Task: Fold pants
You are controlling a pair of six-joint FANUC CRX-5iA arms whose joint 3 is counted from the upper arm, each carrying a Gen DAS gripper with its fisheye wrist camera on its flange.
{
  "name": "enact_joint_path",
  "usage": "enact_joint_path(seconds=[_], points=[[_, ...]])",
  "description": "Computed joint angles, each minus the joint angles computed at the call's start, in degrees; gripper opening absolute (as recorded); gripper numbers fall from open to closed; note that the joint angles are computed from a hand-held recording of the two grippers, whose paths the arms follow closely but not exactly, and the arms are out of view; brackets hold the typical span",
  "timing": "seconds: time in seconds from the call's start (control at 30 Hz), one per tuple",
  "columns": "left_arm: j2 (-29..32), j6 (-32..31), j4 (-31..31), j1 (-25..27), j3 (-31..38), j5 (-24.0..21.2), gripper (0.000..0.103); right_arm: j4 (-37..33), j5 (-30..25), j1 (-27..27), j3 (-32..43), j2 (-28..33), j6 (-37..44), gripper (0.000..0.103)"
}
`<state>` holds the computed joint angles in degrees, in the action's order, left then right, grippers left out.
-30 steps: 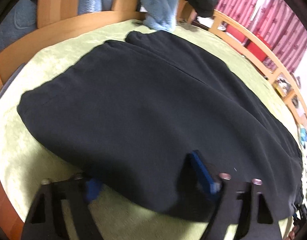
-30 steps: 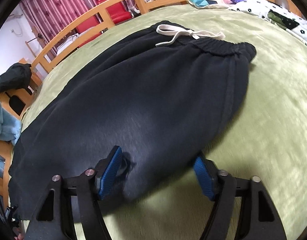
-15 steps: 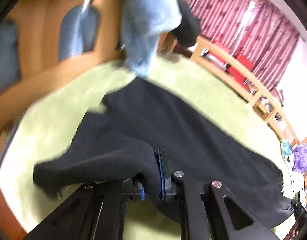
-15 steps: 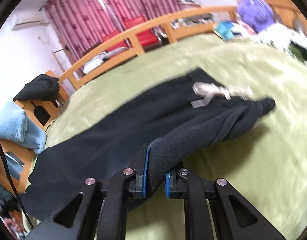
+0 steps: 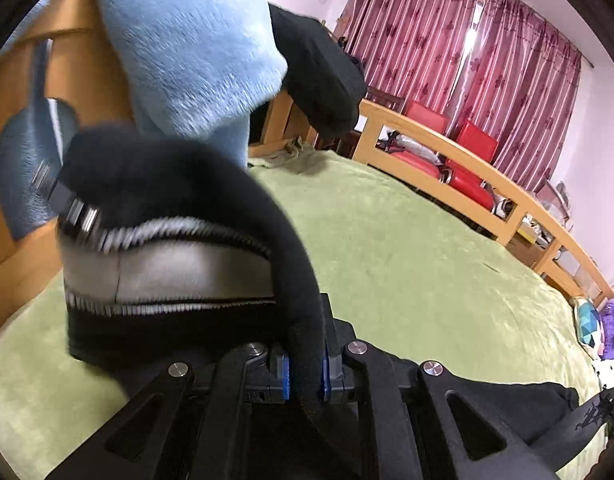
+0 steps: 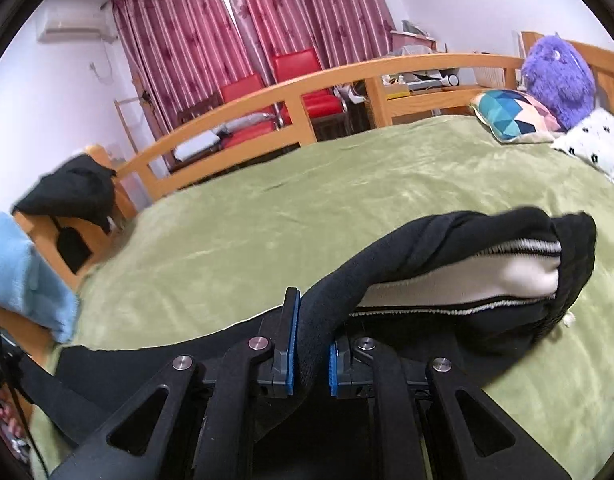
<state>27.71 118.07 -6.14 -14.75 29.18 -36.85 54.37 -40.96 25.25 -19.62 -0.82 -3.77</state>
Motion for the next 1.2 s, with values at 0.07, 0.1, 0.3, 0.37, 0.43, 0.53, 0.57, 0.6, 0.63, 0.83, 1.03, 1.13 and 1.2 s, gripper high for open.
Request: enact_joint_path(seconds=[0.07,0.1,0.3,0.37,0.43,0.53,0.57,0.6,0.63,0.83,1.03,1.13,1.2], points=[[2.19,0.51,0.66,-0.14,2.16,-1.27,0.01,-1.9,0.45,-0.49,1.17,2.41,1.15,0.013],[3.67,0.92,1.01,-0.19,3.59,-2.39,0.01,-3.21,1.04,-0.9,1.89,3.53,1.91,0.015],[3.78,-2.37,0.47,-1.41,3.77,-4.72,0.074,-13.96,1.57,-1.0,3.69,5.09,9.48,0.058],[1.98,-3.57,-2.21,-2.21,2.08,-4.63,0.08,-12.45,1.95,-0.12,1.04,3.02,8.69,0.063],[0.15,-6.71,-2.4,-2.7,-0.18,-5.84,0.081,-8.92,-0.22,1.67,-2.35,0.55,5.93,0.068],[-2.09,-9.35,-0.38,-2.57,-4.22,-7.62,0.081,-6.52,-4.7,4.63,-7.42,-3.18,2.27,0.069],[-2.65,-9.79,0.14,-2.36,-5.48,-8.31,0.081,-6.85,-5.33,5.05,-8.29,-3.78,1.72,0.07],[-4.2,-9.5,0.45,-1.95,-8.59,-7.97,0.081,-7.87,-5.81,5.55,-9.99,-5.05,0.72,0.07],[-5.1,-8.35,-0.02,-1.76,-10.38,-8.0,0.081,-8.95,-5.9,5.64,-10.9,-5.83,0.34,0.07],[-6.52,-4.97,5.56,1.97,-19.23,-7.6,0.081,-14.86,0.18,3.14,-15.57,-8.29,-2.65,0.07],[-5.51,-7.13,7.13,2.84,-20.19,-2.98,0.081,-13.39,8.5,-2.06,-16.58,-6.2,-8.0,0.071],[-3.09,-7.07,9.02,3.51,-17.72,-3.48,0.081,-10.73,10.54,-3.75,-16.24,-4.05,-11.07,0.079],[-1.99,-5.08,9.14,3.68,-16.71,-2.57,0.08,-8.11,12.17,-4.84,-16.13,-2.81,-13.51,0.083]])
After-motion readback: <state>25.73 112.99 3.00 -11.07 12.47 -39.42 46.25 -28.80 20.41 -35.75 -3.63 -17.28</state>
